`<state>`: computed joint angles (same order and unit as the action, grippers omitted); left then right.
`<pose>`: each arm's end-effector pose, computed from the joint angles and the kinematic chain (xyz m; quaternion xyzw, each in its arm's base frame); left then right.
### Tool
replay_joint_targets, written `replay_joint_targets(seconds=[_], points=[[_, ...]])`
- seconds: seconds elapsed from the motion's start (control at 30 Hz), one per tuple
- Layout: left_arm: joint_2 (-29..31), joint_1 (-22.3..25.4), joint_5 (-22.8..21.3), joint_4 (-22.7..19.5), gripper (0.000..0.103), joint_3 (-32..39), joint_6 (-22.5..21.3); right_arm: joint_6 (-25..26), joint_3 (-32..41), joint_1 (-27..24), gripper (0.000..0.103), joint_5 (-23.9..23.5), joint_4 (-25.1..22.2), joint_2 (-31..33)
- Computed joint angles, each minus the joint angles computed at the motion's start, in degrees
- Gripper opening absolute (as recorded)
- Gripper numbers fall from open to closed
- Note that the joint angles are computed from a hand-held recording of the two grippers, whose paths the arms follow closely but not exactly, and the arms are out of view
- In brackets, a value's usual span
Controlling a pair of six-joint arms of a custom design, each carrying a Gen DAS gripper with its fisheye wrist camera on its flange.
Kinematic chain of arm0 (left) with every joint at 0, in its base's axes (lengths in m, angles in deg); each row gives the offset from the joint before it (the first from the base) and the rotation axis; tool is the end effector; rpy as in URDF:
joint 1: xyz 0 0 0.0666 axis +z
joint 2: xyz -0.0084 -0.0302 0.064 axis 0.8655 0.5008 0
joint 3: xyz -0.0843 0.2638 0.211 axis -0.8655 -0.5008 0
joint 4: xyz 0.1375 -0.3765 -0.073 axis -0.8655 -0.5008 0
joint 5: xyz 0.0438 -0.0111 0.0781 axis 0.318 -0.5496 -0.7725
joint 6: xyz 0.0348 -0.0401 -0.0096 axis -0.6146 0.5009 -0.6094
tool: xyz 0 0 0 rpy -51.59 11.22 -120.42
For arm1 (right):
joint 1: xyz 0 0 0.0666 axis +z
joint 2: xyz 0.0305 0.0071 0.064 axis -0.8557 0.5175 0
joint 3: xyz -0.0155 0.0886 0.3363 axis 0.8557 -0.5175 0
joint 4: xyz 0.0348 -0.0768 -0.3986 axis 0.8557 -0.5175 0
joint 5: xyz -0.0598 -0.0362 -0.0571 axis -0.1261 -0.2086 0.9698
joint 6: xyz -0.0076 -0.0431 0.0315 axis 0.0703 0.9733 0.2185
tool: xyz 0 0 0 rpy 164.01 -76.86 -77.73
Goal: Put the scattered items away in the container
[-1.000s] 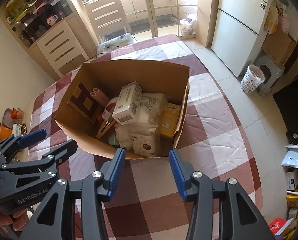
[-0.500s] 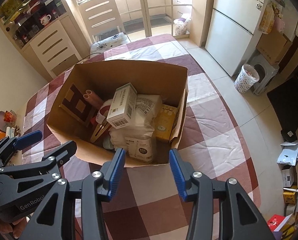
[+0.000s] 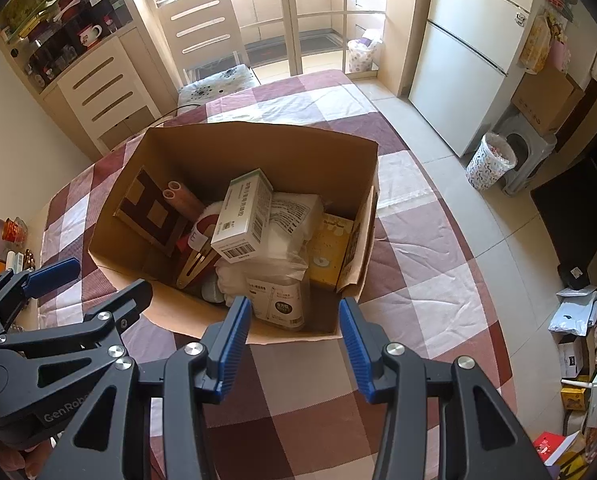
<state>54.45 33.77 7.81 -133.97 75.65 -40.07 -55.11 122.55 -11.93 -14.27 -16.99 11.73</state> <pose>0.4166 -0.1993 0.4434 0.0190 0.9866 0.0071 0.1618 0.4016 0.4178 0.4396 0.0006 0.9824 0.0394 0.1824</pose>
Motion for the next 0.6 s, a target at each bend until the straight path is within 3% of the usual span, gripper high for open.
replay_joint_targets(seconds=[0.6], points=[[-0.03,0.16,-0.45,0.02,0.081,0.06,-0.06,0.52,1.95,0.10,0.047,0.80,-1.15,1.23]])
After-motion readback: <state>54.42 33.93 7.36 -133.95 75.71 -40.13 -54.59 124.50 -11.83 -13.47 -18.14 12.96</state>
